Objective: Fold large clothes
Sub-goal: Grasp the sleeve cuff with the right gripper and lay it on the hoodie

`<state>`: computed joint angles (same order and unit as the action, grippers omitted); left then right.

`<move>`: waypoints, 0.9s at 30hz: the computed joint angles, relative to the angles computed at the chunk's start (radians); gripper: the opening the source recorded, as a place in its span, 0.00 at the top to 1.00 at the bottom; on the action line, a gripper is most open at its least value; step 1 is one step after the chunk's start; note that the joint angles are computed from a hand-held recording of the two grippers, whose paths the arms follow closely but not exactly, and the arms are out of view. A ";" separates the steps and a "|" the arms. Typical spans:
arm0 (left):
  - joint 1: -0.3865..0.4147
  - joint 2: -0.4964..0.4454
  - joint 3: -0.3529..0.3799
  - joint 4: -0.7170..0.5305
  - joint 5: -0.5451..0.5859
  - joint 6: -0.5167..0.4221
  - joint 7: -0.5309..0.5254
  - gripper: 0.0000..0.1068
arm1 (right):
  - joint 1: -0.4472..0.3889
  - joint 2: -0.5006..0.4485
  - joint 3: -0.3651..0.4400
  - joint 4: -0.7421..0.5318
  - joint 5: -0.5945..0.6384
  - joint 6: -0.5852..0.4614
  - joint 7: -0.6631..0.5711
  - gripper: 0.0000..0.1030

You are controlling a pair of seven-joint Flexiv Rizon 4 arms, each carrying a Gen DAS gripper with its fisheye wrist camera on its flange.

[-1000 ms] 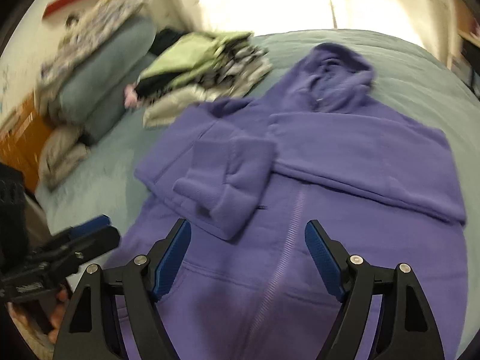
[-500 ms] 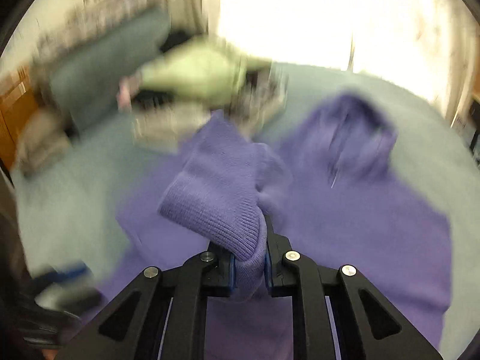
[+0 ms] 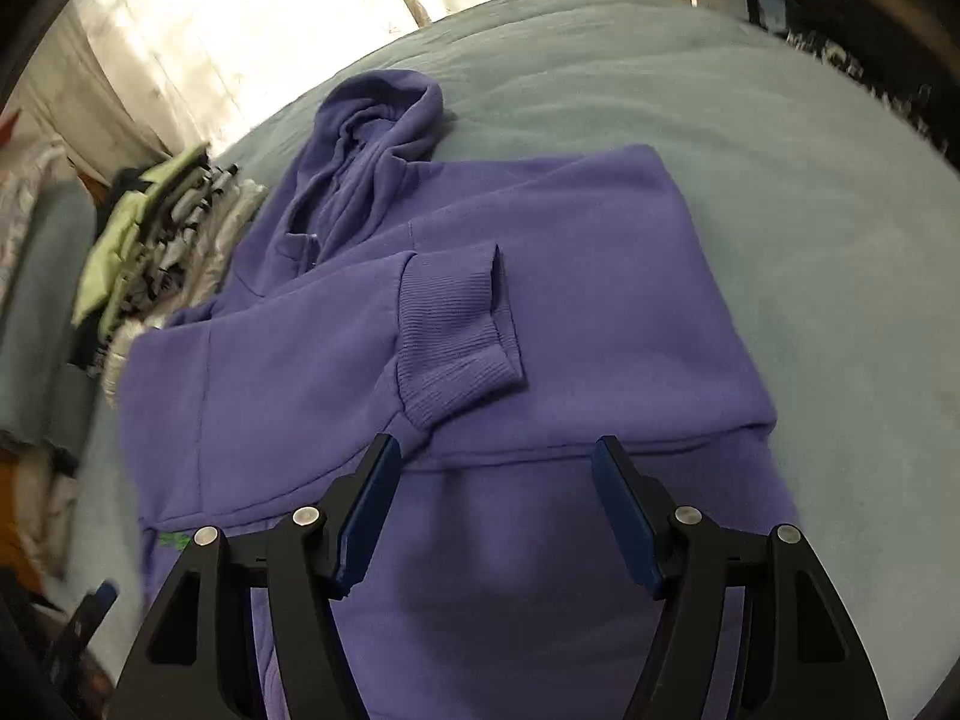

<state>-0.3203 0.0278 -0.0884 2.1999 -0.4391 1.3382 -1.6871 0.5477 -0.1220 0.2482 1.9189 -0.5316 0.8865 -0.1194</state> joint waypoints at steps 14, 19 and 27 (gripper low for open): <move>0.126 -0.222 -0.016 -0.265 -0.059 -0.086 0.111 0.29 | -0.101 -0.284 -0.051 -0.328 0.260 0.062 -0.437 0.26; 0.130 -0.308 0.013 -0.381 0.058 -0.133 0.021 0.29 | -0.050 -0.379 -0.094 -0.425 0.246 0.047 -0.560 0.81; 0.143 -0.383 -0.038 -0.471 0.066 -0.150 0.097 0.29 | 0.050 -0.192 -0.271 -0.126 -0.192 0.207 -0.167 0.82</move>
<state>-0.1771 -0.3553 -0.1261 1.7293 -0.3726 1.1885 -1.5902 0.5973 -0.3144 -0.0224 1.7926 -0.7238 1.0934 -0.2860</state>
